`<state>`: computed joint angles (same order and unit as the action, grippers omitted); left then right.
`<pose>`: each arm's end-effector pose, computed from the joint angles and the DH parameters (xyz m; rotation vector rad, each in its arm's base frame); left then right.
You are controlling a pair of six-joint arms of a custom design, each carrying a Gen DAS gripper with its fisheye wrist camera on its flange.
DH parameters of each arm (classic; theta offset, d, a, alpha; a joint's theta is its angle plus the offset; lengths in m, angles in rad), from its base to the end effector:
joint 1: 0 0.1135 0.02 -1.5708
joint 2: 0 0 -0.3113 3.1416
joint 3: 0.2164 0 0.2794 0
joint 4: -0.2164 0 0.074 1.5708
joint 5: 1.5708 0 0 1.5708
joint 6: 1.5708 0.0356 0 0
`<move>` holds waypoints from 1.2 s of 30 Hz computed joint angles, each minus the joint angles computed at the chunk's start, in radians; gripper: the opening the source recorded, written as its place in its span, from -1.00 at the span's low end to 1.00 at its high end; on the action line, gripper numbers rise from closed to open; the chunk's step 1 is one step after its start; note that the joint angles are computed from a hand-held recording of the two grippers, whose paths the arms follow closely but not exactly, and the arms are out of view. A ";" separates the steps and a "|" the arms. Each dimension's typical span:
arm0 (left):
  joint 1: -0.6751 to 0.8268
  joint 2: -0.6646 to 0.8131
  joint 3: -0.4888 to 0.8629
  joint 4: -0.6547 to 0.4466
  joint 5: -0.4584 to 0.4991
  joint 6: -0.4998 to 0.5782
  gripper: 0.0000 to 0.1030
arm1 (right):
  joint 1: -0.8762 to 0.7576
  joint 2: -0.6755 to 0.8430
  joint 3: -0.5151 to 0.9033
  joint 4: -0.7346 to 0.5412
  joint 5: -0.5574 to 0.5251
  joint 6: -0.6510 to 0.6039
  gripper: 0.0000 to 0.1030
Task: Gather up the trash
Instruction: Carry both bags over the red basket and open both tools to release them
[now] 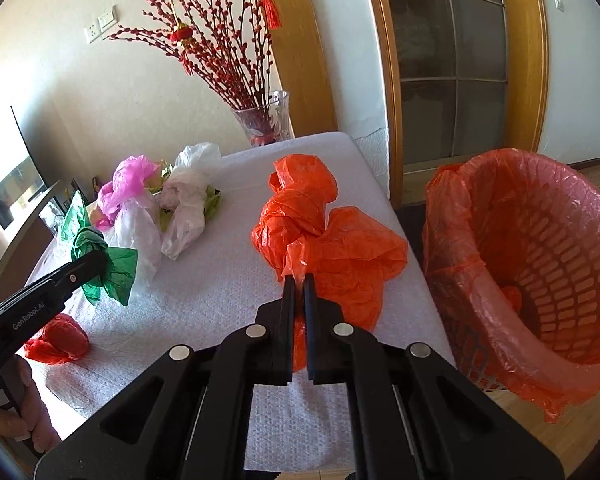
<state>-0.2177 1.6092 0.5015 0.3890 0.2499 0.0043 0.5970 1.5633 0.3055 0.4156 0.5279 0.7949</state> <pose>0.2805 -0.0711 0.1358 0.3835 2.2617 -0.3967 0.1991 0.1136 0.1055 0.4552 2.2265 0.0838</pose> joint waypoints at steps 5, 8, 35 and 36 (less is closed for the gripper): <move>-0.032 -0.060 -0.011 -0.021 0.010 -0.001 -0.51 | 0.013 -0.065 -0.027 -0.027 0.035 0.014 -0.91; -0.061 -0.081 -0.010 -0.028 0.007 -0.004 -0.51 | 0.016 -0.112 -0.045 -0.051 0.056 0.023 -0.91; -0.400 -0.010 0.077 -0.018 -0.081 -0.043 -0.51 | 0.003 -0.647 -0.161 -0.408 0.242 0.064 -0.93; -0.416 -0.006 0.084 -0.016 -0.082 -0.042 -0.51 | -0.004 -0.697 -0.166 -0.452 0.250 0.069 -0.93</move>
